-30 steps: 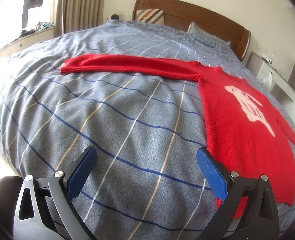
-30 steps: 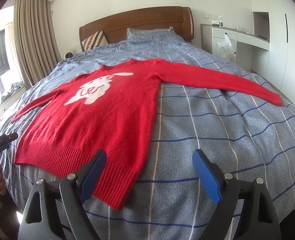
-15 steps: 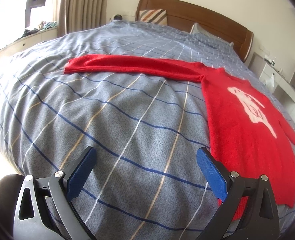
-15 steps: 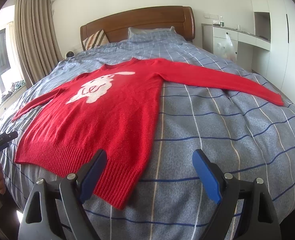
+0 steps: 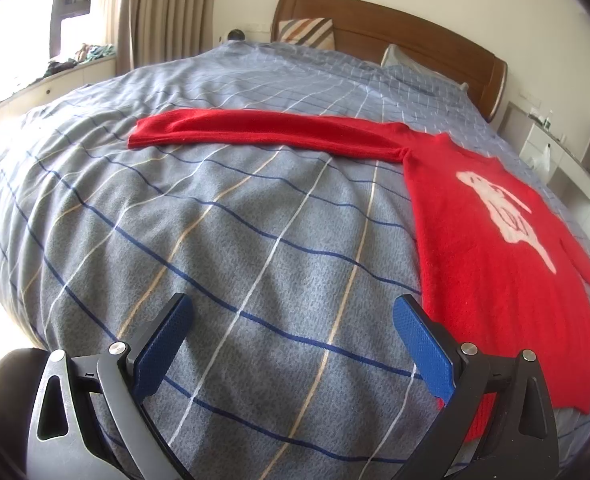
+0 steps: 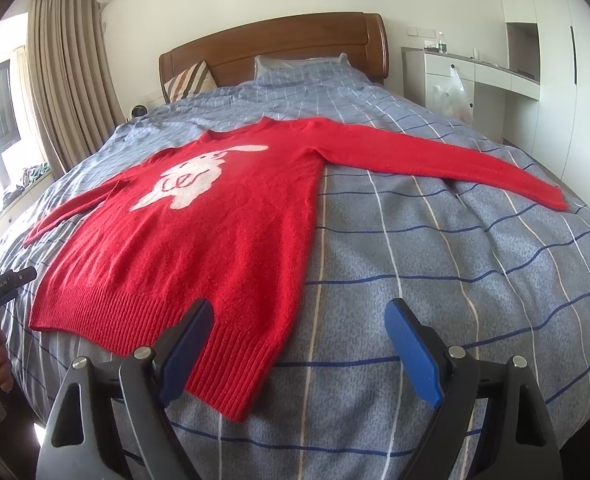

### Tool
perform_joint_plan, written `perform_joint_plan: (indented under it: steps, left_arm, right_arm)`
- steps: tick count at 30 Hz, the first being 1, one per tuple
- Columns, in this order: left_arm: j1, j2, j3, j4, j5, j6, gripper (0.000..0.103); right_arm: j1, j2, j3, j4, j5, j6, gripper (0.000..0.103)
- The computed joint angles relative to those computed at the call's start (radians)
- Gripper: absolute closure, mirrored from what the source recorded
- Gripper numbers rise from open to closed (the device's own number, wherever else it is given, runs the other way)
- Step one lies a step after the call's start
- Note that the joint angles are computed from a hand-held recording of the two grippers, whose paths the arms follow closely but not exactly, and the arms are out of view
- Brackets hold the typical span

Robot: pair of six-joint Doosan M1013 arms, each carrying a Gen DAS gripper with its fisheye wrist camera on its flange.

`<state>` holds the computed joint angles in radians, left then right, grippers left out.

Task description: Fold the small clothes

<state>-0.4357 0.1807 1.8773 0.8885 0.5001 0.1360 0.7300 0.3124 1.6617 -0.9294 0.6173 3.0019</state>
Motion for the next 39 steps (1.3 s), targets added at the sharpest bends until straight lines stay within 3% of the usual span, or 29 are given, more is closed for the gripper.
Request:
perform_joint_plan:
  steps: [39]
  left_arm:
    - [0.001, 0.0, 0.004, 0.01, 0.0, -0.01, 0.002]
  right_arm:
    - [-0.002, -0.007, 0.006, -0.006, 0.0, 0.01, 0.016]
